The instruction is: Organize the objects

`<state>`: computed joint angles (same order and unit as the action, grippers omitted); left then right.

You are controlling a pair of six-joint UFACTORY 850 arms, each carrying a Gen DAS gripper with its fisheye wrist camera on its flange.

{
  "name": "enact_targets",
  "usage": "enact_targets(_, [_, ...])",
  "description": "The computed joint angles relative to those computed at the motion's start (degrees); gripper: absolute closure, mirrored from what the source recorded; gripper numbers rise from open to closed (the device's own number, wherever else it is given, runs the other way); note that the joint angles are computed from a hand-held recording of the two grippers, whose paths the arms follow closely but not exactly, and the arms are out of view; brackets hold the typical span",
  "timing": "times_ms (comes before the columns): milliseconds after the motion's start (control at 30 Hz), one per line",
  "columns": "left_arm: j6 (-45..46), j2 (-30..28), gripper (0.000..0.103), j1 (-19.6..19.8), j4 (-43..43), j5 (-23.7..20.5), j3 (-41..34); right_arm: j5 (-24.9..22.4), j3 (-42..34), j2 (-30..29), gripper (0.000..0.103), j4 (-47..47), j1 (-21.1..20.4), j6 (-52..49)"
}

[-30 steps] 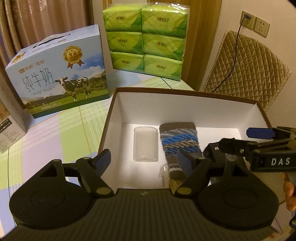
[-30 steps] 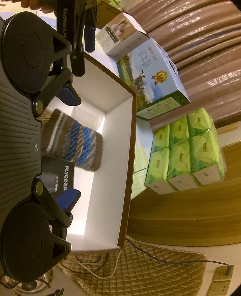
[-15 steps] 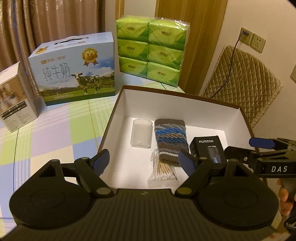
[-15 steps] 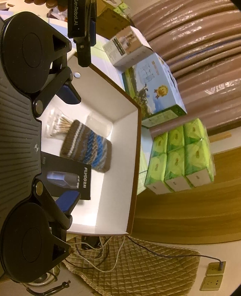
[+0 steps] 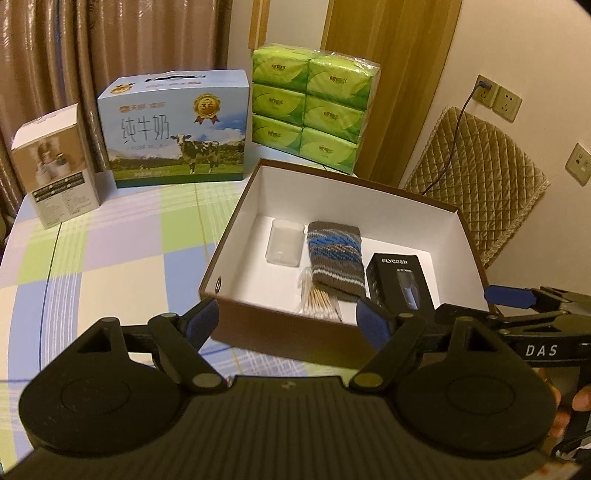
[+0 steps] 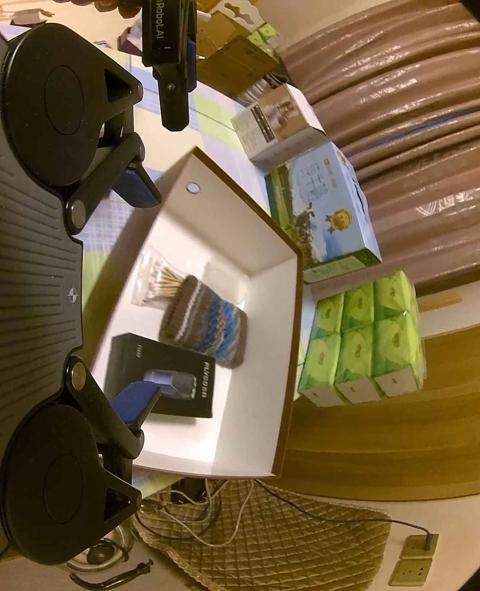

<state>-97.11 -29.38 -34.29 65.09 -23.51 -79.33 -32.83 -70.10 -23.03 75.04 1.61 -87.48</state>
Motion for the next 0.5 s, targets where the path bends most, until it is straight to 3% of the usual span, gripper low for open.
enact_targets(500, [-10.02,9.42,0.025,-2.71,3.13,-2.32,13.39,-0.75,8.3,5.93,0.005,-0.98,1.46,-2.07])
